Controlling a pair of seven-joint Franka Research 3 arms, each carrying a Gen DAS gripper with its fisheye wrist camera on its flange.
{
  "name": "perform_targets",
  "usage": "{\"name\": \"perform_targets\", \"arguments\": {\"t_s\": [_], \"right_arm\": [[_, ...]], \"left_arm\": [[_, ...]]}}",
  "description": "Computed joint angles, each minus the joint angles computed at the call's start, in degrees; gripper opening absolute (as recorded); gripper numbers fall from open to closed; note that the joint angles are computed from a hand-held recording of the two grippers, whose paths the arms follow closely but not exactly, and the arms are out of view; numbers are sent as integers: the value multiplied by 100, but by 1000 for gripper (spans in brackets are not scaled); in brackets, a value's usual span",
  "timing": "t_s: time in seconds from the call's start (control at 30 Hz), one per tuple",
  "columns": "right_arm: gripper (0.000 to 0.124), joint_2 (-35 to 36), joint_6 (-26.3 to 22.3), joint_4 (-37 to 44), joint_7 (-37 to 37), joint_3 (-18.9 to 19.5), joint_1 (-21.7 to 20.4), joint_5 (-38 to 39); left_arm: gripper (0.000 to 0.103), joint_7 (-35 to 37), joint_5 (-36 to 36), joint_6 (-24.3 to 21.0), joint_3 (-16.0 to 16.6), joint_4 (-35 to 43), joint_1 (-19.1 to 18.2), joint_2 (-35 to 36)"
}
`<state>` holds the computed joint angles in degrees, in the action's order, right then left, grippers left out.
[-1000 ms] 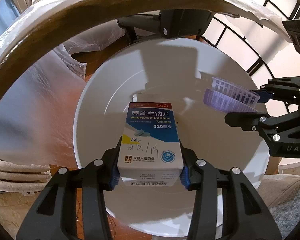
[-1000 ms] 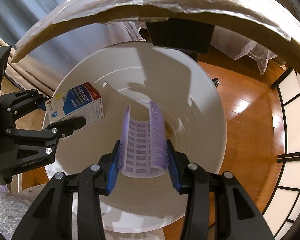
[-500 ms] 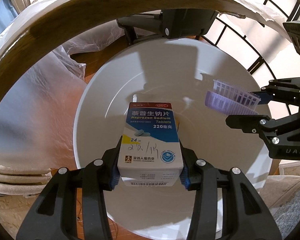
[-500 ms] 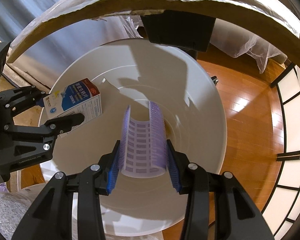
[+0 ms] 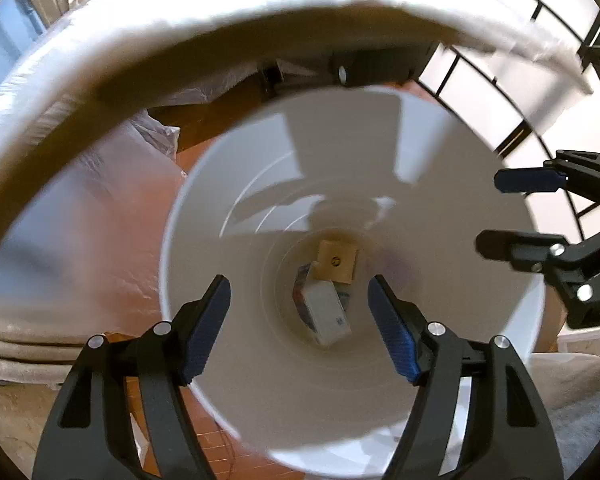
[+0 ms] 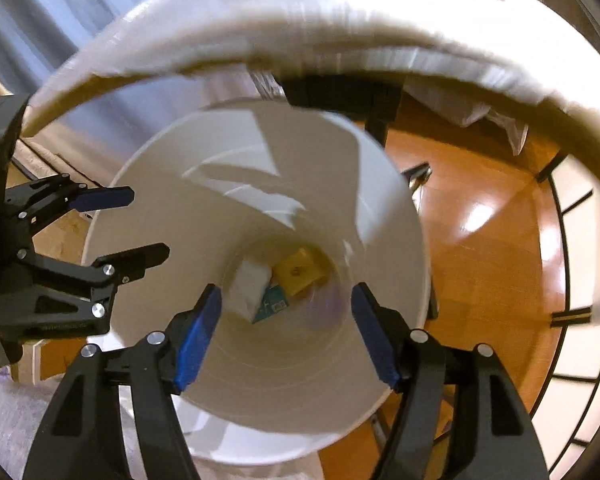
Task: Collect trash
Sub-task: 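Lower the medicine box and hair roller into the bin with both tools, then grasp the blue PIN FOR LOVE bag with right tool while left tool reaches yellow cup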
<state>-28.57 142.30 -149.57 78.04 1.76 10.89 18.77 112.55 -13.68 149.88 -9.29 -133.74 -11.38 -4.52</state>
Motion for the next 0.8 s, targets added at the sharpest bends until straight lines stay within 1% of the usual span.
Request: {"name": "perform_targets", "arguments": {"t_s": [0.03, 0.07, 0.1, 0.13, 0.17, 0.2, 0.27, 0.3, 0.33, 0.4, 0.43, 0.47, 0.53, 0.57, 0.6, 0.63, 0.7, 0.8], "right_arm": [[67, -191, 49, -37, -89, -25, 28, 12], [67, -402, 126, -72, -201, -58, 62, 37], [74, -626, 229, -77, -307, -77, 80, 42], [85, -772, 354, -66, -343, -48, 56, 10], [89, -868, 522, -42, -343, 11, 1, -57], [94, -907, 782, 26, -325, 98, -98, -177], [96, -798, 1133, 229, -302, 167, -226, -353], [98, -655, 1310, 389, -381, 110, -209, -377], [99, -490, 1469, 543, -477, 39, -178, -376], [99, -84, 1618, 905, -561, 37, -262, -510], [98, 132, 1724, 1074, -590, 73, -331, -622], [98, 348, 1795, 1254, -583, 129, -400, -742], [98, 830, 1759, 1701, -673, 115, -415, -887], [98, 1053, 1780, 1898, -702, 101, -427, -947], [98, 1295, 1717, 2151, -637, 147, -503, -1114], [98, 1469, 1677, 2347, -684, 120, -483, -1164], [98, 1757, 1667, 2681, -854, 27, -406, -1132], [99, 2204, 1392, 3243, -1136, -95, -271, -840]], "left_arm": [[72, 186, -252, -9, 39, -44, -18, -128], [72, 524, -691, 12, 126, -134, -71, -361], [72, 849, -1123, 17, 247, -198, -153, -590], [81, 1081, -1449, 6, 360, -214, -237, -747], [96, 1355, -1864, 44, 504, -210, -340, -943], [101, 1568, -2188, 182, 611, -213, -436, -1092], [101, 1955, -2687, 406, 819, -100, -617, -1222], [101, 2045, -2782, 435, 864, 10, -648, -1199], [101, 2023, -2728, 472, 851, 140, -610, -1130], [101, 1964, -2512, 802, 765, 400, -504, -854], [101, 1782, -2273, 949, 666, 516, -411, -700], [101, 1357, -1796, 1047, 513, 695, -246, -485], [101, 1227, -1658, 1091, 459, 1068, -183, -76], [101, 1094, -1553, 1069, 395, 1244, -119, 96], [101, 1088, -1594, 958, 353, 1469, -56, 296], [101, 1146, -1700, 865, 303, 1593, 22, 395], [101, 1063, -1689, 733, 178, 1831, 171, 602], [101, 885, -1526, 679, -33, 2183, 344, 964]]}}
